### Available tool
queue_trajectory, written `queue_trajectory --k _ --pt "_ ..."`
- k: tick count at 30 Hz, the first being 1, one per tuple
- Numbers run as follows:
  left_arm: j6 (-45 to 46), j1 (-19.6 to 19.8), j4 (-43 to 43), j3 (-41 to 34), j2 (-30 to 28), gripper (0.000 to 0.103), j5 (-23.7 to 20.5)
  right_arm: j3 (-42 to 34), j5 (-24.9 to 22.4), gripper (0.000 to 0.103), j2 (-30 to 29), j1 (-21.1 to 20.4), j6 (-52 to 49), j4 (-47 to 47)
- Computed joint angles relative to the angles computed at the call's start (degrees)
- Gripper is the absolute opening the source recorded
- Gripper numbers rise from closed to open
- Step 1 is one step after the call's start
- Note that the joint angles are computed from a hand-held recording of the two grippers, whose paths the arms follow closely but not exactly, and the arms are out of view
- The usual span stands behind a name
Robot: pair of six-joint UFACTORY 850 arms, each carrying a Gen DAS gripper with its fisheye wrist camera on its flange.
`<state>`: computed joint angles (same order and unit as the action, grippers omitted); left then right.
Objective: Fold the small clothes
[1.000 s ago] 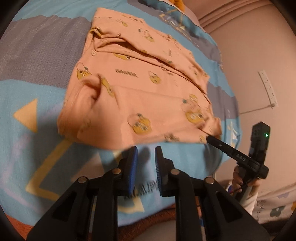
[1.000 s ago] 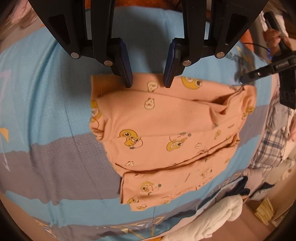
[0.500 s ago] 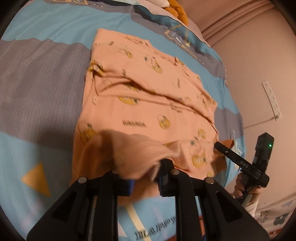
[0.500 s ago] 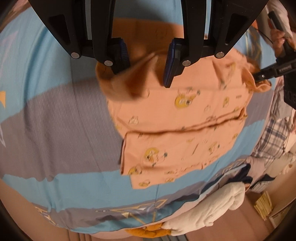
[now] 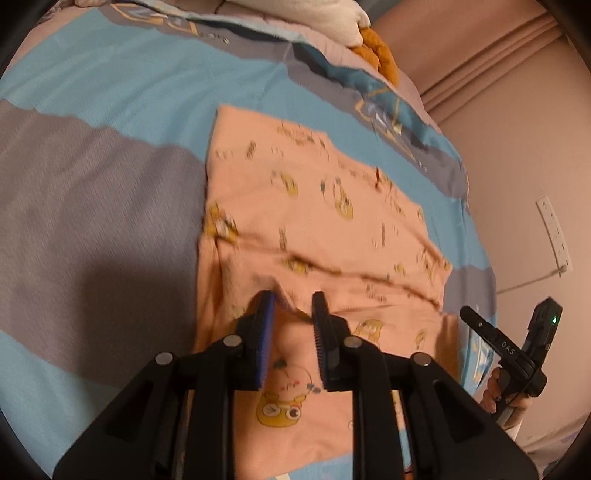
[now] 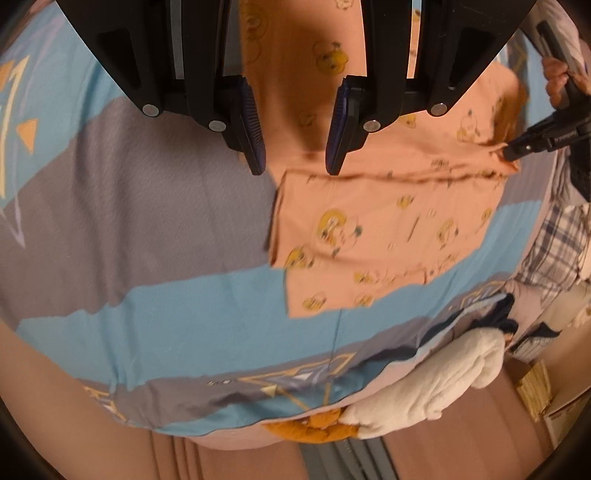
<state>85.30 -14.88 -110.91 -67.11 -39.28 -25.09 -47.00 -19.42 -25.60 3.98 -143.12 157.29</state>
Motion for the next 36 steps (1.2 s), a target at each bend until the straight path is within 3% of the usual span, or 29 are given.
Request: queue_trajectory --k 5,10,13,19,20,25,27,31,36 --pt "5.1 1.3 -4.6 2.0 2.0 0.032 -0.1 1.9 -2.3 0.036 2.4 -2.1 0.9 0.2" --pt "5.4 1.2 -3.0 2.1 1.7 0.044 2.5 2.4 0.1 0.039 2.6 -3.2 3.7 -3.7" --pt "5.1 1.0 -1.9 1.5 0.7 0.045 2.2 1.7 1.6 0.046 1.3 -2.8 6.9 -7.8" --pt "4.7 0.0 0.2 -1.2 -1.9 0.043 3.0 0.1 2.4 0.046 -1.1 -1.9 11.8 -13.4" --pt "4.1 0.1 0.8 -1.6 -2.3 0.041 2.9 -0.3 2.4 0.046 -1.5 -1.7 12.5 -14.1" --pt "6.4 -0.3 -1.3 -1.8 -2.7 0.013 5.5 -1.2 2.3 0.044 -2.9 -1.4 12.6 -13.9" --pt "6.5 -0.1 -1.7 -1.6 -2.7 0.006 5.2 -1.2 2.1 0.031 -3.0 -1.3 11.2 -12.7" --pt "10.9 -0.3 -7.7 0.2 -1.1 0.004 4.9 -0.7 3.1 0.011 -2.4 -0.5 3.4 -5.2" --pt "15.9 -0.5 -14.0 3.3 2.1 0.003 2.8 1.8 1.3 0.004 0.5 0.2 -5.6 3.1"
